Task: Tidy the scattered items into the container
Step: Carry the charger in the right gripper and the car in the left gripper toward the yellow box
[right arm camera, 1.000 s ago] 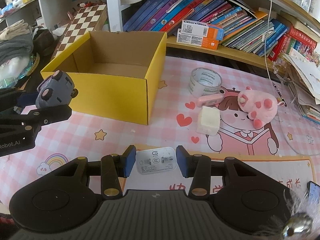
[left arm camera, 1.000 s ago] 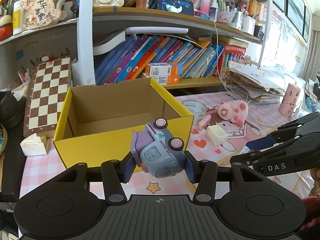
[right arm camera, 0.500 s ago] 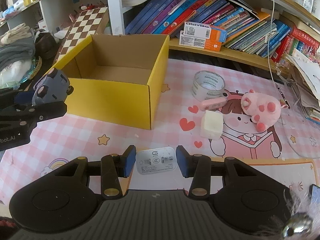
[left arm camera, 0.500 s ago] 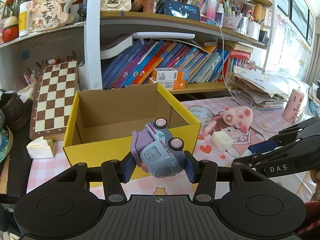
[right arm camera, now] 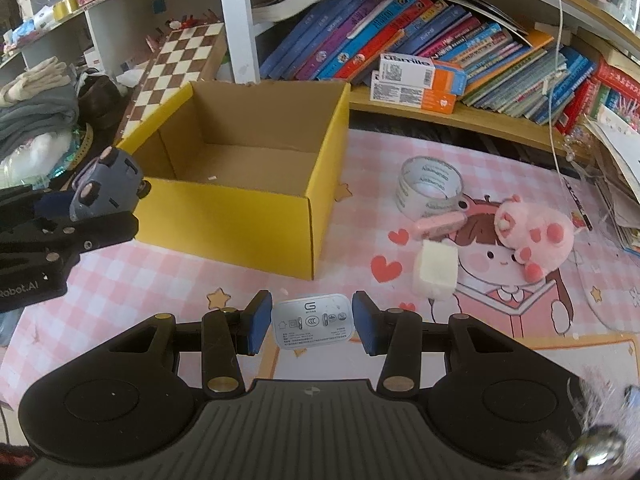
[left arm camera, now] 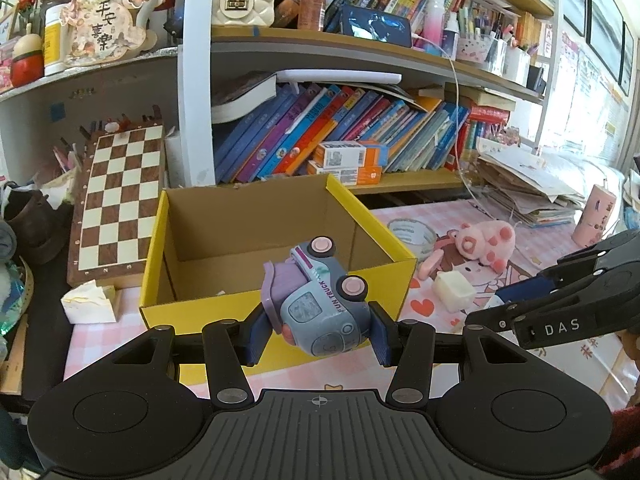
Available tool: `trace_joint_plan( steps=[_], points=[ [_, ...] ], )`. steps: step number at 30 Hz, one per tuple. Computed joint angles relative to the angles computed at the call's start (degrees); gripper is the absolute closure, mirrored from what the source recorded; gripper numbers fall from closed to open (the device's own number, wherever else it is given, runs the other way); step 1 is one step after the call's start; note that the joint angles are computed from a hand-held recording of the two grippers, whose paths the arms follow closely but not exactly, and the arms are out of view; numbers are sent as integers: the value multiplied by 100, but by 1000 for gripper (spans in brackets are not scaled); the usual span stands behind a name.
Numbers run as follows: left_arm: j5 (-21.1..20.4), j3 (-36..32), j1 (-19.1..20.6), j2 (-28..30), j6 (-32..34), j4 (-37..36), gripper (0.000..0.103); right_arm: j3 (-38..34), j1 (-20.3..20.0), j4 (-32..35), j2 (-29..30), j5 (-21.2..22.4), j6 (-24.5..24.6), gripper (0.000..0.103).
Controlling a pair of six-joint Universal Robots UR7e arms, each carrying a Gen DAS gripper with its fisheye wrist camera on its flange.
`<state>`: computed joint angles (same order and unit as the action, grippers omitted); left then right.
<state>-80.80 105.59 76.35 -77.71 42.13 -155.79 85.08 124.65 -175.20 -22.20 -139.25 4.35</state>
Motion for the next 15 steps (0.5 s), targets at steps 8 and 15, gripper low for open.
trace_joint_plan(
  steps=[8, 15],
  points=[
    [30, -200, -13, 144, 6, -53, 54, -357, -19, -155, 109, 164, -442, 61],
    [56, -459, 9, 339, 27, -55, 54, -729, -64, -153, 225, 332, -784, 61]
  ],
)
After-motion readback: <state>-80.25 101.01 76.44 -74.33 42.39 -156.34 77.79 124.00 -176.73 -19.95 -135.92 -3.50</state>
